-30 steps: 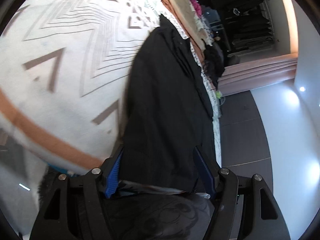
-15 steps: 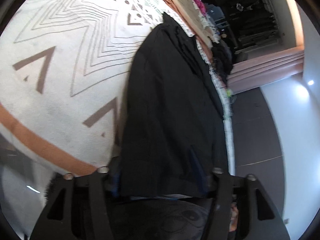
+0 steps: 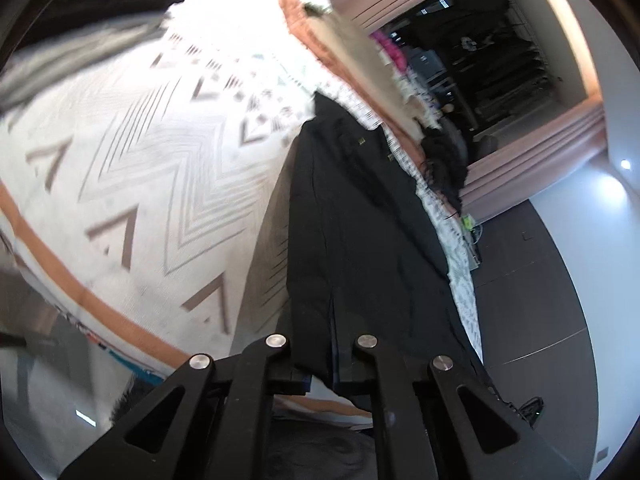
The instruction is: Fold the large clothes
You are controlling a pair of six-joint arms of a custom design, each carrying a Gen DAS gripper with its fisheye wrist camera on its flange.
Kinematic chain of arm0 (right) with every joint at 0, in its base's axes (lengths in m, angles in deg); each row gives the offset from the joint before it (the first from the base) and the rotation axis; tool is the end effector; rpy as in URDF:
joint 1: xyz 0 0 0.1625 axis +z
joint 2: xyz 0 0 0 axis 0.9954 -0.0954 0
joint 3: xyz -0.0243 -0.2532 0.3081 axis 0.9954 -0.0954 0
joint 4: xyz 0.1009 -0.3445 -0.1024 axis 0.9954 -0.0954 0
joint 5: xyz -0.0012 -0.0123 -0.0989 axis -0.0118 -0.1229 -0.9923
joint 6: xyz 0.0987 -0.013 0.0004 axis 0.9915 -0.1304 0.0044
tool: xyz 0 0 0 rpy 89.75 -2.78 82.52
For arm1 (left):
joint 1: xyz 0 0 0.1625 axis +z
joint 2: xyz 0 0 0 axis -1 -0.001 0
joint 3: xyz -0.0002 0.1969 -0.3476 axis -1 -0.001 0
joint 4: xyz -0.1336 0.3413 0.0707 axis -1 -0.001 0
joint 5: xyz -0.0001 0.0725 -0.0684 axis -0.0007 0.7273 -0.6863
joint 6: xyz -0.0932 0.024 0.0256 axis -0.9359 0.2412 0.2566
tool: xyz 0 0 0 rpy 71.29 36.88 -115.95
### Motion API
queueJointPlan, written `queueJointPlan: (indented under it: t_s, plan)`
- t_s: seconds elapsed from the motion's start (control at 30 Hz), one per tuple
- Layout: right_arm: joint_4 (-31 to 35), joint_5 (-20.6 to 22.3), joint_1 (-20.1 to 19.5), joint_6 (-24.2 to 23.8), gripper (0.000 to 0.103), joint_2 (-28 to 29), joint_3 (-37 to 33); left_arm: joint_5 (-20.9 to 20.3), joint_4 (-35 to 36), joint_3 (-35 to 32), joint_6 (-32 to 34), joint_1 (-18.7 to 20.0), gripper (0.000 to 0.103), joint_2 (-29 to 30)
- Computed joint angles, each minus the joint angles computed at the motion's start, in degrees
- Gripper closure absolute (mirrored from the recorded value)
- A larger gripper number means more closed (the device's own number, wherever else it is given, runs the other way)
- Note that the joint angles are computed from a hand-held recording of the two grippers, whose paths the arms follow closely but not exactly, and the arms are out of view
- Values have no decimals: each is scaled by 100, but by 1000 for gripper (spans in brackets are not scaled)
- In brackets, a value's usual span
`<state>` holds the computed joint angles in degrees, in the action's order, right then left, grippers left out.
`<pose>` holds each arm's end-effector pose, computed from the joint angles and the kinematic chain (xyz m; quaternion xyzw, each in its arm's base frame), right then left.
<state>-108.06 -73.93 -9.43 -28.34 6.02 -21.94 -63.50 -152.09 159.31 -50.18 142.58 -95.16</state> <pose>-0.0397 -0.7875 0.4294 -0.0839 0.9226 -0.3742 0.0416 -0.2362 -0.6493 0.1352 -0.1992 0.8381 -0.5049 0.0549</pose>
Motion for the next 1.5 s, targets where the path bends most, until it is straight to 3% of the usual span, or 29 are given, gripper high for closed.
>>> queueJointPlan:
  t_s: [0.23,0.67,0.97,1.03,1.17,1.3,1.5]
  plan:
    - [-412,641,-100,-325,103,-935,1120,330,-287,-52,518,-392,96,-189]
    - [-305,1729,-258,-958,103,-2194,2228,1203,-1125,447,1005,-1340,96,-694]
    - [-132,2514,-344,-1397,103,-2953,2760,1835,-1944,268,1998,-1993,96,-724]
    - [-74,2664,-375,-1483,103,-2994,2761,1888,-2190,114,2316,-2033,96,-643]
    - [-6,2623,-258,-1405,103,-2742,2373,1886,-1817,-287,2398,-1910,96,-610]
    - [-262,2433,-43,-1134,103,-2261,1929,1724,-1405,-848,2528,-1642,96,-495]
    - [-276,1930,397,-787,103,-1299,657,1305,-508,-2160,2673,-1109,96,-145]
